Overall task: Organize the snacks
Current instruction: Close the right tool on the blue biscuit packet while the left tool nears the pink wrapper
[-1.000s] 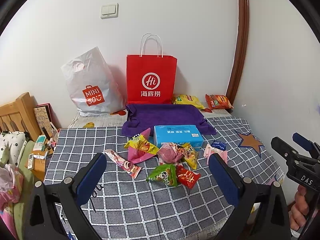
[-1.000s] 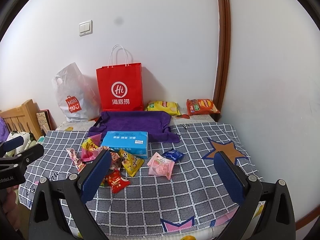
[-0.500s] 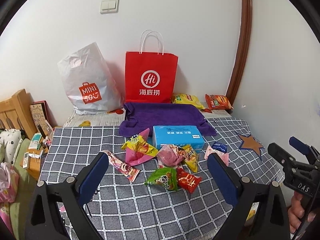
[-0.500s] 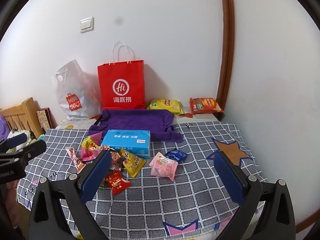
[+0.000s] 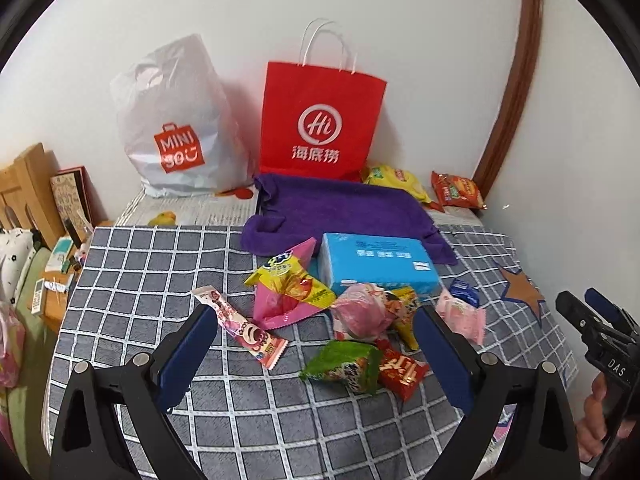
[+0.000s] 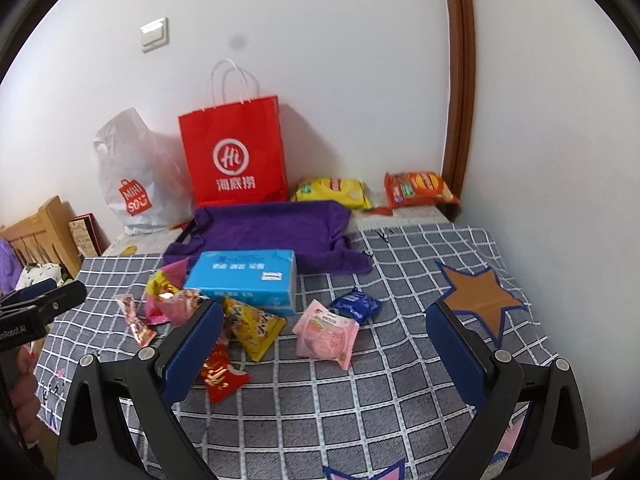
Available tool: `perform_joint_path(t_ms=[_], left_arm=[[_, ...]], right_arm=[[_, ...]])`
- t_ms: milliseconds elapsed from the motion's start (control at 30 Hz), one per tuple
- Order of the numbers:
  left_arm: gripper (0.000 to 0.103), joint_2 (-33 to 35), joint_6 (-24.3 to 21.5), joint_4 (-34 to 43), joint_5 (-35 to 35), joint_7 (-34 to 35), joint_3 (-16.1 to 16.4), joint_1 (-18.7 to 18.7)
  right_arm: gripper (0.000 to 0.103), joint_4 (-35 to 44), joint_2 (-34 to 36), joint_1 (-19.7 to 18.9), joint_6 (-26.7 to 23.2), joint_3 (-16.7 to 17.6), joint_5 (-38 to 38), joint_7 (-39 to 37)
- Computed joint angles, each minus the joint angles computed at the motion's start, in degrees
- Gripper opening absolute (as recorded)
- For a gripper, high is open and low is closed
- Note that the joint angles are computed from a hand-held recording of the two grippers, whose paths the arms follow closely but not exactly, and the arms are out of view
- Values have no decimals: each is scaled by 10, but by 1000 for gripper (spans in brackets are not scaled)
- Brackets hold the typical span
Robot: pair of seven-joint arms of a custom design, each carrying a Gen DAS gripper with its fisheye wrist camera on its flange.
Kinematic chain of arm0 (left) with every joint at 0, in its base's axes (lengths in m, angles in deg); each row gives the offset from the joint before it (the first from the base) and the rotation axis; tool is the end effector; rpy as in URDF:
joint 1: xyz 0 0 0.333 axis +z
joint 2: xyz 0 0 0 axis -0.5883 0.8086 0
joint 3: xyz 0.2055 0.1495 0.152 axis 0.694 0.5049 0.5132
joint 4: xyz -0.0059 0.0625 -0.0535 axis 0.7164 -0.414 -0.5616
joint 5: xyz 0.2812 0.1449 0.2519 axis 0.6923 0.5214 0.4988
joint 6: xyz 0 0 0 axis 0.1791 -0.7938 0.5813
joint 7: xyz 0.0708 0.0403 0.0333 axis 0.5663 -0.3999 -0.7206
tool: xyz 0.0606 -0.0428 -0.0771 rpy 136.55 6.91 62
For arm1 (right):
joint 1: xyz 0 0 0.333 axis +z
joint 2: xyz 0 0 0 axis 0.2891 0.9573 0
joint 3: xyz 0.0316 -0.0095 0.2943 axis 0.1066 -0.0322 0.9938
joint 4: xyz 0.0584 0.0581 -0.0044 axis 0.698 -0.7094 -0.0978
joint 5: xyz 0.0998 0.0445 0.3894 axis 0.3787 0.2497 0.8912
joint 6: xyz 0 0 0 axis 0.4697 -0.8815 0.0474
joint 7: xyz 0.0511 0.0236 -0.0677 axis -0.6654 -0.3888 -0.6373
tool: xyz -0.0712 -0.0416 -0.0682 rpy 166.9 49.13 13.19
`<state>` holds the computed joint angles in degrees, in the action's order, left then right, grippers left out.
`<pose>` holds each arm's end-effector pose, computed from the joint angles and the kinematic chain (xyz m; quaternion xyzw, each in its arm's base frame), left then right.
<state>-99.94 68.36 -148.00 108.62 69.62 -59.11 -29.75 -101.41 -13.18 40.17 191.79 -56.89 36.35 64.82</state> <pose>0.4009 -0.1022 0.5202 -0.8058 0.4314 -0.2552 0.3154 0.5142 0.2523 0.5204 -0.7819 0.4519 -0.2008 0.3797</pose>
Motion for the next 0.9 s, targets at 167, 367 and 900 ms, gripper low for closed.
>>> perform_joint_path(t_ms=[167, 367, 900], left_arm=[[98, 33, 18, 1, 9, 1, 9, 15], [98, 90, 25, 15, -23, 38, 46, 6], [98, 136, 57, 23, -16, 25, 53, 38]], right_arm=[[100, 54, 58, -20, -46, 2, -21, 24], [90, 113, 135, -40, -90, 4, -67, 58], [75, 312, 329, -75, -123, 37, -97, 2]])
